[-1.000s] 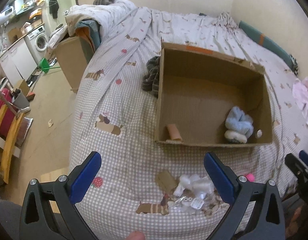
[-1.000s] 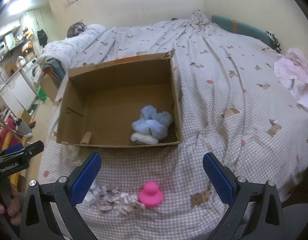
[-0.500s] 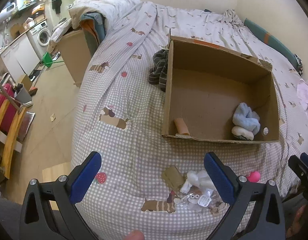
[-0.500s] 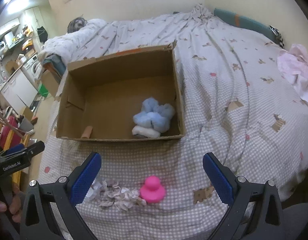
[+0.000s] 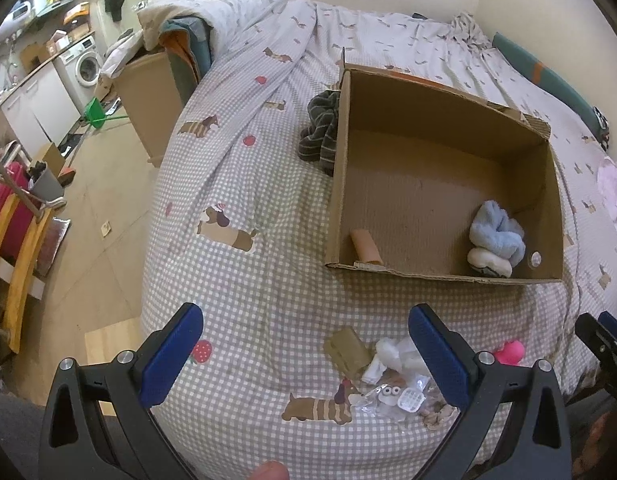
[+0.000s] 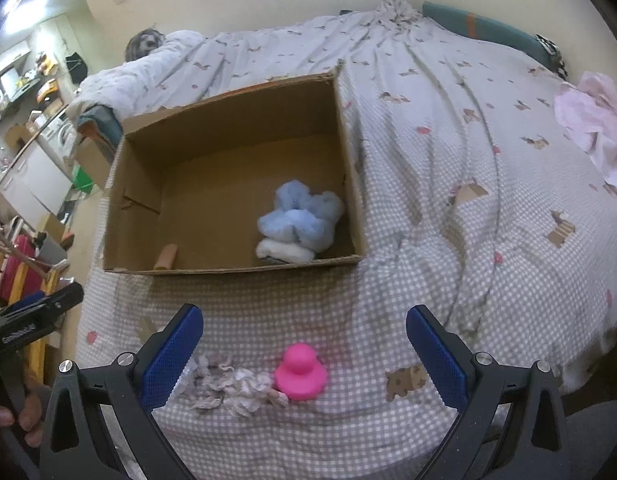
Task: Organize soft objects
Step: 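Lower the right gripper onto the pink rubber duck and close it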
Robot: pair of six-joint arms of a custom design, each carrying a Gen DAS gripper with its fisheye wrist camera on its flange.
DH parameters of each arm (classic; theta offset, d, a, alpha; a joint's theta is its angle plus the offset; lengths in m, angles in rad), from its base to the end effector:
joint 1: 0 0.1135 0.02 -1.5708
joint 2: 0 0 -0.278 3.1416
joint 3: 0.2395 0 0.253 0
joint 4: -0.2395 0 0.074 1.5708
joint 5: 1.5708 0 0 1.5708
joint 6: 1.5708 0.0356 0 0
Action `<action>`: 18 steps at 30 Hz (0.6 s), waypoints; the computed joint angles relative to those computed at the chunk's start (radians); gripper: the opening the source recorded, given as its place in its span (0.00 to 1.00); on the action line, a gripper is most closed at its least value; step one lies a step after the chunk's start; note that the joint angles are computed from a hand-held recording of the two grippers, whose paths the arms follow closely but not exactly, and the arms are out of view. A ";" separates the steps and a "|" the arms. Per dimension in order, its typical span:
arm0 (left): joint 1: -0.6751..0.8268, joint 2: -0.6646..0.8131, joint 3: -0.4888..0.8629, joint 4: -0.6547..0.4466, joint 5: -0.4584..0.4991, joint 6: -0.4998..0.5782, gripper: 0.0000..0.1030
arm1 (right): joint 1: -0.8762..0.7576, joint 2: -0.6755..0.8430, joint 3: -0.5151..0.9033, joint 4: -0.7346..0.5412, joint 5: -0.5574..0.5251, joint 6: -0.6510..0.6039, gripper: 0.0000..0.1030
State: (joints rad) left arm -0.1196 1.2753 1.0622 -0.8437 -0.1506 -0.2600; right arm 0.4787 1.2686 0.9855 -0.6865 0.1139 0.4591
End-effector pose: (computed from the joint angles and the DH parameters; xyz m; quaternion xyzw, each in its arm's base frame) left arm 0.2445 -0.0240 0.2910 -0.0867 0.9607 0.0236 0.2626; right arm 0.2254 0.1124 0.2777 0.0075 0.9537 0.0851 0.2883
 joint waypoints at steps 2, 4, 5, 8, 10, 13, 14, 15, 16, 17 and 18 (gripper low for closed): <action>0.006 0.004 0.002 -0.003 0.004 -0.002 1.00 | -0.039 0.011 -0.008 0.000 -0.066 -0.007 1.00; 0.020 0.014 0.007 -0.009 0.019 -0.007 1.00 | -0.098 0.031 -0.027 0.004 -0.170 -0.010 1.00; 0.025 0.017 0.009 -0.012 0.024 -0.011 1.00 | -0.135 0.064 -0.027 -0.011 -0.242 -0.007 1.00; 0.047 0.030 0.019 -0.021 0.048 -0.024 1.00 | -0.204 0.167 -0.012 -0.070 -0.370 0.015 0.81; 0.053 0.032 0.022 -0.026 0.052 -0.031 0.99 | -0.220 0.207 -0.010 -0.075 -0.413 0.019 0.59; 0.063 0.035 0.024 -0.029 0.060 -0.037 0.99 | -0.197 0.273 0.025 -0.090 -0.424 0.028 0.52; 0.067 0.037 0.024 -0.030 0.063 -0.039 0.99 | -0.180 0.295 0.042 -0.094 -0.412 0.027 0.52; 0.072 0.040 0.025 -0.031 0.067 -0.041 0.99 | -0.159 0.318 0.062 -0.098 -0.388 0.026 0.52; 0.081 0.042 0.023 -0.031 0.075 -0.041 1.00 | -0.144 0.335 0.076 -0.101 -0.369 0.028 0.52; 0.087 0.045 0.023 -0.033 0.080 -0.042 1.00 | -0.133 0.353 0.089 -0.101 -0.362 0.034 0.52; 0.098 0.051 0.023 -0.037 0.086 -0.043 0.99 | -0.124 0.372 0.104 -0.102 -0.362 0.040 0.49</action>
State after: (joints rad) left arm -0.0220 1.3266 1.0850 -0.8807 -0.0643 -0.3033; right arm 0.3545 1.6401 1.0892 -0.7883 -0.2482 0.4991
